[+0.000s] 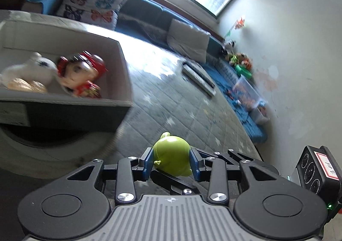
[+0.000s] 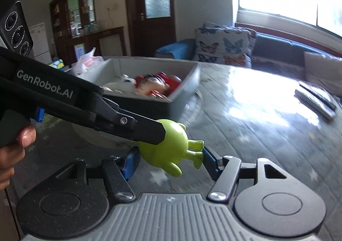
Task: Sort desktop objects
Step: 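Carry the green alien toy over the box with the left gripper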
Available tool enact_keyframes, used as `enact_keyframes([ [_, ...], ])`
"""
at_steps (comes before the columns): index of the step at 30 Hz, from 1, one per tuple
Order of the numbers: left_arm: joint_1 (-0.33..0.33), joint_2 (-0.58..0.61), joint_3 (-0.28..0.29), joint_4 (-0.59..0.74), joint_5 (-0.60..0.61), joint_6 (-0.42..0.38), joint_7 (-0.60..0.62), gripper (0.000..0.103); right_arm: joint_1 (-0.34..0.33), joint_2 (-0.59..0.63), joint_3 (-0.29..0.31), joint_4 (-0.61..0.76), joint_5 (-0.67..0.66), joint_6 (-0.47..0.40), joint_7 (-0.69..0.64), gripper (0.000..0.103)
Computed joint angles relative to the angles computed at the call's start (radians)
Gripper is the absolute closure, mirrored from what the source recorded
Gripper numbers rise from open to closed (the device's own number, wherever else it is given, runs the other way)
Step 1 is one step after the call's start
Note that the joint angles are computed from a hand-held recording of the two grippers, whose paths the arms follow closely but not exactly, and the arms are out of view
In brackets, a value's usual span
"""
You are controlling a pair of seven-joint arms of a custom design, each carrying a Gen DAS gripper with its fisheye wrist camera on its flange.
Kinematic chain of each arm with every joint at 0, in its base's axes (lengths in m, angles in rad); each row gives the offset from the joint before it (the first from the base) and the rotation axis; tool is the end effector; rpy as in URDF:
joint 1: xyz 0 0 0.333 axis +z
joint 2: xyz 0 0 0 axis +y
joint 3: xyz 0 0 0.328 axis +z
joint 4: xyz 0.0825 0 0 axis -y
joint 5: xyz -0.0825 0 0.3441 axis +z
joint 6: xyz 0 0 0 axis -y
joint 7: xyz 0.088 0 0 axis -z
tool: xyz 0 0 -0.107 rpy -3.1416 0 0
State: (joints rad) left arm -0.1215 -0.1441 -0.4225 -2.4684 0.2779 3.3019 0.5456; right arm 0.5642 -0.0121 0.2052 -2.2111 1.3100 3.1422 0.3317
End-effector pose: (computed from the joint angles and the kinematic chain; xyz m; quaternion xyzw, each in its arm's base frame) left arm 0.3914 -0.2792 0.4965 -0.6749 0.5764 -0.4553 0.0709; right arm 0.4219 0.2907 0.4821 -0.8078 0.3760 -0.1634 0.4236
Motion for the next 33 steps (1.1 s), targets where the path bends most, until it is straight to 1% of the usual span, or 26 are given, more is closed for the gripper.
enact_keyframes([
  [2, 0.005, -0.033, 0.014, -0.022, -0.003, 0.003, -0.003, 0.065, 0.006, 0.016, 0.007, 0.028, -0.023, -0.002, 0.008, 0.038],
  [8, -0.011, -0.104, 0.086, -0.071, -0.010, 0.005, 0.000, 0.065, 0.013, 0.074, 0.037, 0.116, -0.103, -0.005, 0.048, 0.038],
  [15, 0.008, -0.145, 0.125, -0.089, -0.010, -0.003, 0.018, 0.065, -0.002, 0.142, 0.075, 0.198, -0.228, -0.003, 0.131, 0.038],
  [18, -0.001, -0.145, 0.153, -0.091, -0.012, 0.003, 0.027, 0.065, -0.013, 0.166, 0.089, 0.223, -0.283, -0.003, 0.172, 0.038],
  [23, -0.024, -0.125, 0.208, -0.075, -0.016, 0.000, 0.052, 0.065, -0.020, 0.218, 0.095, 0.272, -0.420, -0.004, 0.283, 0.038],
  [29, -0.065, -0.092, 0.279, -0.055, -0.026, -0.006, 0.084, 0.064, -0.017, 0.287, 0.079, 0.335, -0.599, -0.020, 0.434, 0.038],
  [32, -0.080, -0.073, 0.307, -0.046, -0.031, -0.005, 0.102, 0.064, -0.022, 0.318, 0.078, 0.363, -0.666, -0.028, 0.496, 0.039],
  [33, -0.097, -0.067, 0.327, -0.045, -0.035, -0.005, 0.108, 0.064, -0.026, 0.328, 0.080, 0.372, -0.685, -0.032, 0.514, 0.038],
])
